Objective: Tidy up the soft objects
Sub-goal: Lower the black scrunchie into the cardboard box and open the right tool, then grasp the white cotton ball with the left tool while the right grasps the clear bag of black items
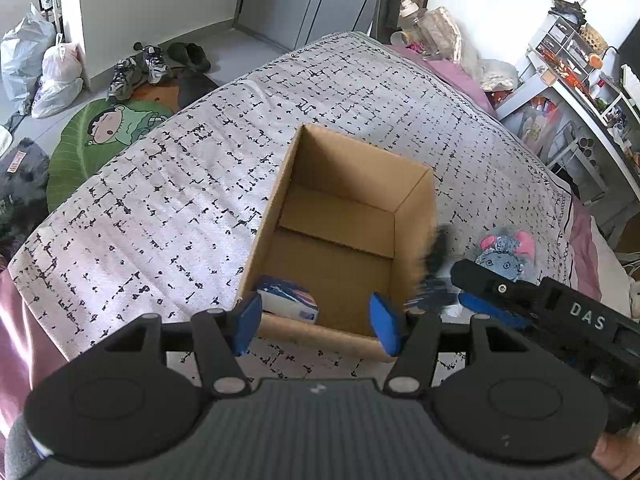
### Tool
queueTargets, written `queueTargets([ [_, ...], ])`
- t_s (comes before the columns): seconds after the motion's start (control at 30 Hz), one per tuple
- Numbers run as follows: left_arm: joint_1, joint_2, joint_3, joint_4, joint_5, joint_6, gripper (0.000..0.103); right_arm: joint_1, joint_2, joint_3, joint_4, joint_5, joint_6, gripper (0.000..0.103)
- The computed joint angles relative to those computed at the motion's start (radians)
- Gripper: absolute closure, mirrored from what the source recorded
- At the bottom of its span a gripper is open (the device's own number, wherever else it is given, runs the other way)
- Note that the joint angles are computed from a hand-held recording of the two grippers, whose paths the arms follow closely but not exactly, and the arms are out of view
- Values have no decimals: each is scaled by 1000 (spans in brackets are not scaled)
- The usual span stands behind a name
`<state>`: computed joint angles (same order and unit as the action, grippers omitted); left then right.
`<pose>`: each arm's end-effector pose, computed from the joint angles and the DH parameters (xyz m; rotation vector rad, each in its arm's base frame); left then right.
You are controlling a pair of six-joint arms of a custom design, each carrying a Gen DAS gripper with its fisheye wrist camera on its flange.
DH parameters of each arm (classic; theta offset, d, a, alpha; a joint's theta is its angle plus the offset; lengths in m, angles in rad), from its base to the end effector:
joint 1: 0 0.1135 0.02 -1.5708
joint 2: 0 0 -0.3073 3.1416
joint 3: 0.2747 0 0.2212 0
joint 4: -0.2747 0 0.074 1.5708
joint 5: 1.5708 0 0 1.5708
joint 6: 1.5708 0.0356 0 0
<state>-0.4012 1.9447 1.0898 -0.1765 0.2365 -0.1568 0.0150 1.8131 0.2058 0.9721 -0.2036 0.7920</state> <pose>0.3401 -0.1534 0.1851 0.4083 2.6126 -0.5031 0.2334 0.0107 0.1323 0.7517 2.1458 0.6637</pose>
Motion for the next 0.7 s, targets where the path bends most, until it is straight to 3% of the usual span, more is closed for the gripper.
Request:
queueTargets([
  [0.1,-10,1,9,-5,-5,-4,45,-11,-38,5,-52,-9,2,50],
  [0.37,-72,18,54,-19,-6,-50,45,-92,-242,100,-495,23,-94,46],
  [0.7,-155,29,97,-31,-16,-105,45,-256,-347,147,-746,-28,-228,46],
])
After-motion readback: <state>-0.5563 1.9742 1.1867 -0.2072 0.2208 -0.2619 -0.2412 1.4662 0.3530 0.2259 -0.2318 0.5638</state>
